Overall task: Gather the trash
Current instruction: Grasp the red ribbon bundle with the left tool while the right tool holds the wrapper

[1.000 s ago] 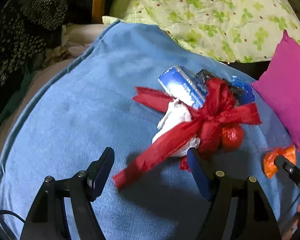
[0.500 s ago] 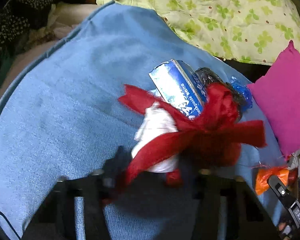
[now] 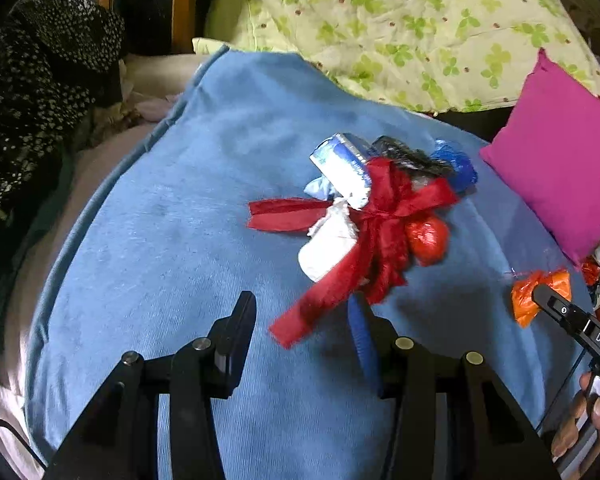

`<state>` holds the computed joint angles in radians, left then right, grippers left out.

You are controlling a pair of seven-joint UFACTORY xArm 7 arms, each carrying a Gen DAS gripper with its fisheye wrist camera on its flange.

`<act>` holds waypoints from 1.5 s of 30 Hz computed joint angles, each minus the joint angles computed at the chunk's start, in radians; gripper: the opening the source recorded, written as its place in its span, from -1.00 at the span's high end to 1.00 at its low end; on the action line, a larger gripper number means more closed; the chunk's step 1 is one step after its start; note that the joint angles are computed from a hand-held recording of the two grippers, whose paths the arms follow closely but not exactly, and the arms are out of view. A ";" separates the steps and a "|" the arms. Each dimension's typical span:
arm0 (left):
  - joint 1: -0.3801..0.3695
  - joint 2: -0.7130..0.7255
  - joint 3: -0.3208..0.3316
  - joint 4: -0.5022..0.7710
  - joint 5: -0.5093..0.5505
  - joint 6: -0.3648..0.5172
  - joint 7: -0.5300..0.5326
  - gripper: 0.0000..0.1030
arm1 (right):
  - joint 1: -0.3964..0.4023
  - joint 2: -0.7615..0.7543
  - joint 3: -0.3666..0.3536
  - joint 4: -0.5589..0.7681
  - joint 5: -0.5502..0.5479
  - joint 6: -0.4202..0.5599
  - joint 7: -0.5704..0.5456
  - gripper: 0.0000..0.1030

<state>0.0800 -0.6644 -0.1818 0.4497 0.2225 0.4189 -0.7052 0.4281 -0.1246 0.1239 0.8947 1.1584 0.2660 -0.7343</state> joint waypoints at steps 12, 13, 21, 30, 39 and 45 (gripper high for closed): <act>-0.047 0.190 0.113 0.114 -0.127 -0.124 0.034 -0.55 | 0.029 -0.089 -0.045 -0.092 -0.015 -0.001 0.024 0.46; -0.044 0.228 0.121 0.138 -0.144 -0.136 0.032 -0.55 | 0.030 -0.087 -0.045 -0.091 -0.018 0.000 0.024 0.46; 0.034 0.273 0.093 0.151 -0.055 0.017 -0.135 -0.55 | 0.023 -0.082 -0.059 -0.083 0.060 0.024 -0.028 0.45; 0.140 -0.066 0.021 -0.028 0.116 0.143 -0.268 -0.55 | 0.013 -0.081 -0.041 -0.078 0.084 0.026 -0.049 0.43; -0.008 0.106 0.009 0.111 0.067 0.029 -0.105 -0.55 | 0.010 -0.087 -0.038 -0.083 0.084 0.021 -0.043 0.43; -0.056 0.360 0.065 0.363 0.021 0.133 0.056 -0.55 | 0.012 -0.087 -0.039 -0.082 0.100 0.022 -0.062 0.43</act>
<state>0.0238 -0.3048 -0.1169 0.8132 0.2432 0.5517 -0.6492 0.4402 -0.2117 0.0849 0.8122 1.2588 0.2884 -0.7964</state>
